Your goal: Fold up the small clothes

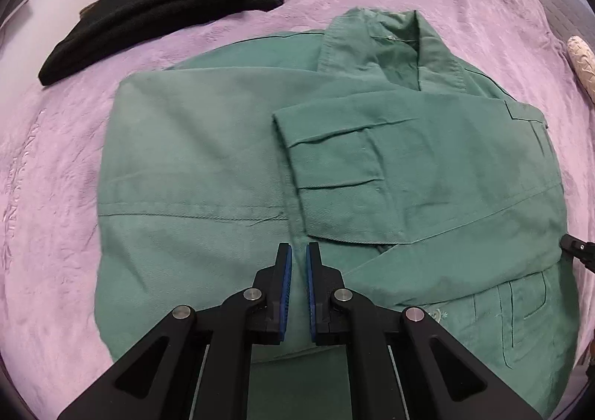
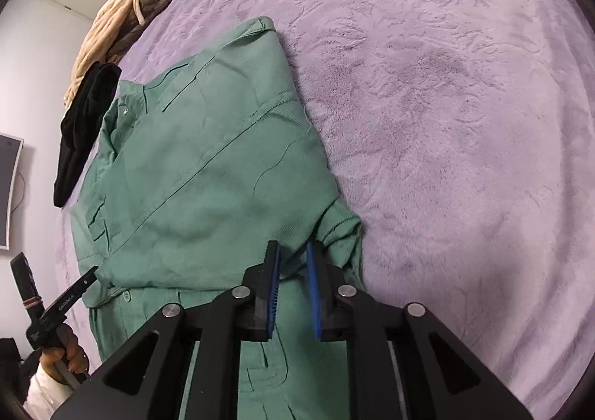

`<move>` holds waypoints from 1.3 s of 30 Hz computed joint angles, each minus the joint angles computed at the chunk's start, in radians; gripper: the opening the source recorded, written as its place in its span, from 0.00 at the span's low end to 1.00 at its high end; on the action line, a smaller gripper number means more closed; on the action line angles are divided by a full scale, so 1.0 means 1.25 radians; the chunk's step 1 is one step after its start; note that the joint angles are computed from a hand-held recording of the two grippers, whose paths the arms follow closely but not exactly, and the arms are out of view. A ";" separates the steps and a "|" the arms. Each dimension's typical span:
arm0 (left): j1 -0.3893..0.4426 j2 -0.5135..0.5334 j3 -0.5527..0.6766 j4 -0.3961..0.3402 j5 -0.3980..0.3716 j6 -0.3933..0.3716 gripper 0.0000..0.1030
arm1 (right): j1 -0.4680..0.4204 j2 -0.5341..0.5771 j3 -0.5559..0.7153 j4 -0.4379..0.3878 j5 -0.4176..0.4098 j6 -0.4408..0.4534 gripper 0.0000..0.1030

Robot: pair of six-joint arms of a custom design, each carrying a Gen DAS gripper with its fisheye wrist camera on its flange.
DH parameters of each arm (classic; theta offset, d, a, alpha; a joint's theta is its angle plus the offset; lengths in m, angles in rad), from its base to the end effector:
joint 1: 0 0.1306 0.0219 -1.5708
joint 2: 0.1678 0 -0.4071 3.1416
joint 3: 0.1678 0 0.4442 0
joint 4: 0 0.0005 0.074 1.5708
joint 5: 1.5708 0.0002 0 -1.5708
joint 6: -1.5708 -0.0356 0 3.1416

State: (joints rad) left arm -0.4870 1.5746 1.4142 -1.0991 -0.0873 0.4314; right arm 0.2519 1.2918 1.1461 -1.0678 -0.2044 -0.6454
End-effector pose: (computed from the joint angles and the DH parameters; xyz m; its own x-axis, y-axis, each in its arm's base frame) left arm 0.4990 -0.2613 0.3565 -0.9493 0.0313 -0.3129 0.0503 0.9973 -0.0527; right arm 0.4381 0.1197 0.3686 -0.9129 0.3732 -0.1650 0.2959 0.8839 0.3623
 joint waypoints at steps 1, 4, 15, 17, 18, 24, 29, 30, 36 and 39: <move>0.005 -0.007 -0.005 -0.007 0.009 0.011 0.09 | 0.002 -0.010 -0.005 -0.005 -0.003 -0.003 0.40; 0.007 -0.028 -0.019 -0.031 0.012 0.025 0.09 | 0.018 -0.029 -0.009 -0.025 -0.003 -0.016 0.45; -0.024 -0.084 -0.055 -0.099 0.008 0.047 0.09 | 0.059 -0.059 -0.019 -0.065 -0.016 -0.080 0.52; -0.028 -0.088 -0.055 -0.105 0.010 0.049 0.09 | 0.064 -0.060 -0.021 -0.073 -0.017 -0.086 0.53; -0.030 -0.091 -0.056 -0.107 0.011 0.049 0.09 | 0.067 -0.062 -0.022 -0.074 -0.019 -0.091 0.53; -0.039 -0.098 -0.054 -0.121 0.023 0.055 0.09 | 0.080 -0.065 -0.020 -0.079 -0.023 -0.103 0.58; -0.044 -0.096 -0.051 -0.132 0.020 0.053 0.09 | 0.089 -0.060 -0.015 -0.077 -0.024 -0.105 0.63; -0.045 -0.098 -0.052 -0.132 0.022 0.055 0.09 | 0.089 -0.058 -0.014 -0.075 -0.025 -0.105 0.63; -0.039 -0.094 -0.057 -0.137 0.030 0.077 0.09 | 0.097 -0.035 -0.004 -0.055 -0.047 -0.111 0.63; -0.037 -0.094 -0.062 -0.134 0.029 0.088 0.09 | 0.109 -0.014 0.008 -0.028 -0.076 -0.118 0.63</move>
